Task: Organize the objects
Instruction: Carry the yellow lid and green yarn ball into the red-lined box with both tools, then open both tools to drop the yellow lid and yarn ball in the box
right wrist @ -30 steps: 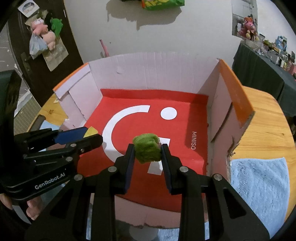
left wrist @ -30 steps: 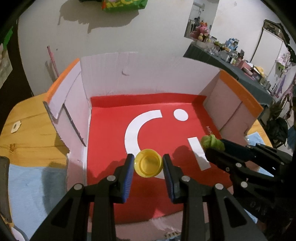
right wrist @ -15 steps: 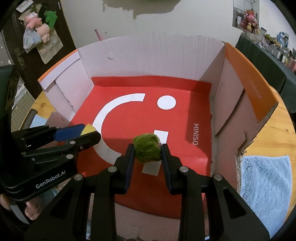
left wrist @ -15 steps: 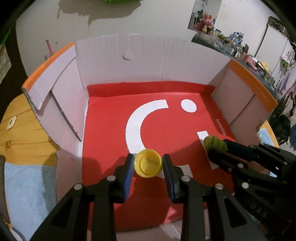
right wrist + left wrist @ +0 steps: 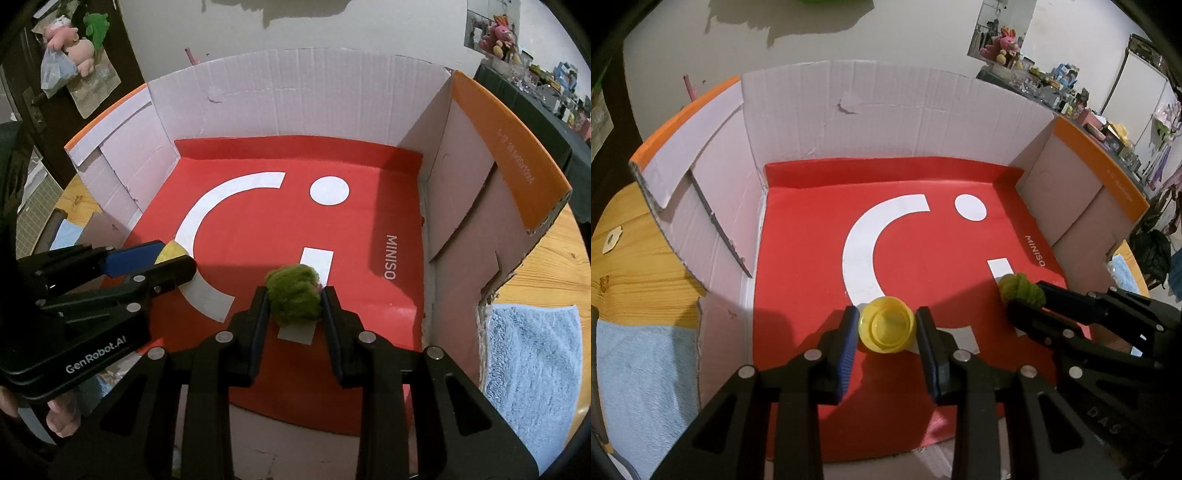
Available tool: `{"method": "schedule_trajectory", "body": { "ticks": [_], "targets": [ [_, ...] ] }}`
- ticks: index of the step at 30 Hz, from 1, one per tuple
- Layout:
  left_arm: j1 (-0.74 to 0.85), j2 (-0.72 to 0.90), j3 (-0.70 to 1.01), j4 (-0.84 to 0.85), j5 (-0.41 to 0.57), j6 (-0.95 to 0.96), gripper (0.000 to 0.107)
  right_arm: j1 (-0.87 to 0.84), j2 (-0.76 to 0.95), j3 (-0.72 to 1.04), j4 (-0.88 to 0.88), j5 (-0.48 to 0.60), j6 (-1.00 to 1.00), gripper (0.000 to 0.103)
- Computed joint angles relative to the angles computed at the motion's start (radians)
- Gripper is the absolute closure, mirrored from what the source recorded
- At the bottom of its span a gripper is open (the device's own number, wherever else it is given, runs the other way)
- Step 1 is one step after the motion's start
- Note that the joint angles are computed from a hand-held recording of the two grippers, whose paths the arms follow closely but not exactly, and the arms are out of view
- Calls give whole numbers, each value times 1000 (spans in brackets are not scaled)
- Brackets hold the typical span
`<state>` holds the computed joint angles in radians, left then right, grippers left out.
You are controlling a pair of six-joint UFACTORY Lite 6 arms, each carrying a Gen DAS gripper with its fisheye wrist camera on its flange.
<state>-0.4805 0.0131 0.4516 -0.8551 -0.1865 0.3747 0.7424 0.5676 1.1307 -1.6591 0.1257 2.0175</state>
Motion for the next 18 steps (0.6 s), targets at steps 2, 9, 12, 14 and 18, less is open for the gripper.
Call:
{"method": "schedule_trajectory", "body": {
  "ticks": [2, 9, 12, 14, 18],
  "targets": [
    [0, 2, 1, 7, -1, -7, 74, -1, 0, 0, -12, -1, 12, 76],
    [7, -9, -6, 27, 9, -24, 74, -9, -4, -6, -74, -14, 75, 76],
    [0, -12, -5, -21, 7, 22, 74, -9, -4, -5, -71, -15, 75, 75],
    [0, -14, -4, -31, 7, 32, 74, -8, -1, 1, -47, -16, 52, 75],
    [0, -20, -7, -31, 9, 29, 74, -7, -3, 2, -27, -18, 35, 75]
  ]
}}
